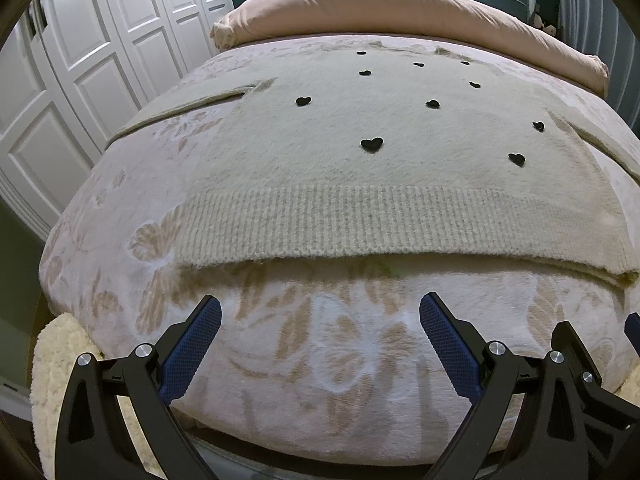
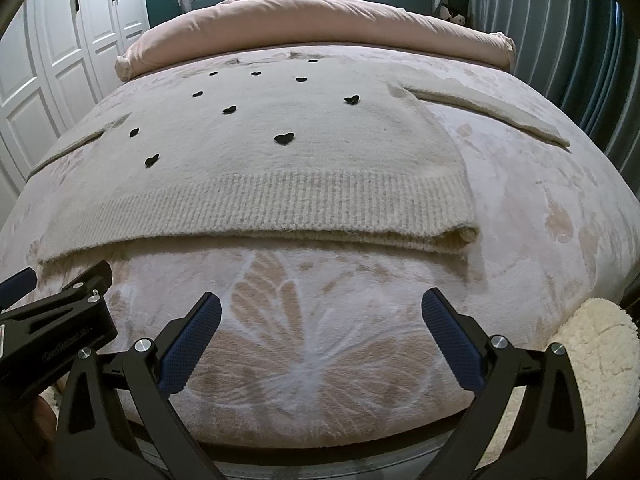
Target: Fold small clothes
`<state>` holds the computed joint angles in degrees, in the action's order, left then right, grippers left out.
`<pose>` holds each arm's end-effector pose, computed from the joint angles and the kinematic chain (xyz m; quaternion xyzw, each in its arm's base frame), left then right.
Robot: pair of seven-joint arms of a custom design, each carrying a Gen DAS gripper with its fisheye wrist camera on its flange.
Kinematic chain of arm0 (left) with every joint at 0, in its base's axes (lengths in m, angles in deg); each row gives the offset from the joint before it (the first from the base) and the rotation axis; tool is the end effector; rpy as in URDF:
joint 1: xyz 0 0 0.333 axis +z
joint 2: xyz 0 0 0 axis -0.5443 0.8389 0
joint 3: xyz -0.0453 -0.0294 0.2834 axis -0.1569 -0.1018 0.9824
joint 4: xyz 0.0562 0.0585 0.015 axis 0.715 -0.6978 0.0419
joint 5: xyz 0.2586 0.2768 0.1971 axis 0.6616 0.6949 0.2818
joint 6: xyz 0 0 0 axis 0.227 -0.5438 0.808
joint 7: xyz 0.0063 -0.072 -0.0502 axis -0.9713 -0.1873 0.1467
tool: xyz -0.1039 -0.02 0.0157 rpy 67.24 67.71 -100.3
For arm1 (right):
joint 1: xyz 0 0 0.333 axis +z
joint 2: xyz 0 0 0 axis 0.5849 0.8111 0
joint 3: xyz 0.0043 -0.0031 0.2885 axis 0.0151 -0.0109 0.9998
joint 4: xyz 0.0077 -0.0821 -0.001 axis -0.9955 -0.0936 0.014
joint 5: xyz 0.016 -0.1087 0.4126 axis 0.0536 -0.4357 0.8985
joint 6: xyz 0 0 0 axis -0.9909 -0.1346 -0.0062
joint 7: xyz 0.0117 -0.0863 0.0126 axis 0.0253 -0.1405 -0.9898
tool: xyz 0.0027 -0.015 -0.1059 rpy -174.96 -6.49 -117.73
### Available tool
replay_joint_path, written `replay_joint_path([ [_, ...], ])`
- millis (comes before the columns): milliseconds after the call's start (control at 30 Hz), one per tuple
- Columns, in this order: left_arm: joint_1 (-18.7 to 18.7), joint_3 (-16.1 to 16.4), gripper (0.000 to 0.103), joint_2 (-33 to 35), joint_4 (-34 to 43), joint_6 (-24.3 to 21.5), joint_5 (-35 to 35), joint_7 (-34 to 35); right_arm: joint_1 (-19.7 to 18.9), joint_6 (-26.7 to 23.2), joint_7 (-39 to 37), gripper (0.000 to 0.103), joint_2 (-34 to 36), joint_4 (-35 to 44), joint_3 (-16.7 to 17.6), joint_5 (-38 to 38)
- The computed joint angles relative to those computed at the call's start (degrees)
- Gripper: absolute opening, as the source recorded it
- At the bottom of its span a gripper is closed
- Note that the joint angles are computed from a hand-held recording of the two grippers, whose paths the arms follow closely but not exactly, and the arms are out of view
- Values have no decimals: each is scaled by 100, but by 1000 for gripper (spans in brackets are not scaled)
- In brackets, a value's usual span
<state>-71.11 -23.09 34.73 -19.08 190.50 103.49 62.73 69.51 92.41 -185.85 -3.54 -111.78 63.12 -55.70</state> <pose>0.4579 -0.5198 0.3066 -0.5311 0.7913 -0.2123 0.2161 0.3598 0.3589 0.2801 -0.4315 0.8316 -0.3086 0.1642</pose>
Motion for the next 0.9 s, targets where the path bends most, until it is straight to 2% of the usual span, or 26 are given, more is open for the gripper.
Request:
replay_joint_path([
  [900, -25, 12, 97, 36, 55, -41, 14, -4, -1, 8, 5, 98, -4, -10, -5, -3],
])
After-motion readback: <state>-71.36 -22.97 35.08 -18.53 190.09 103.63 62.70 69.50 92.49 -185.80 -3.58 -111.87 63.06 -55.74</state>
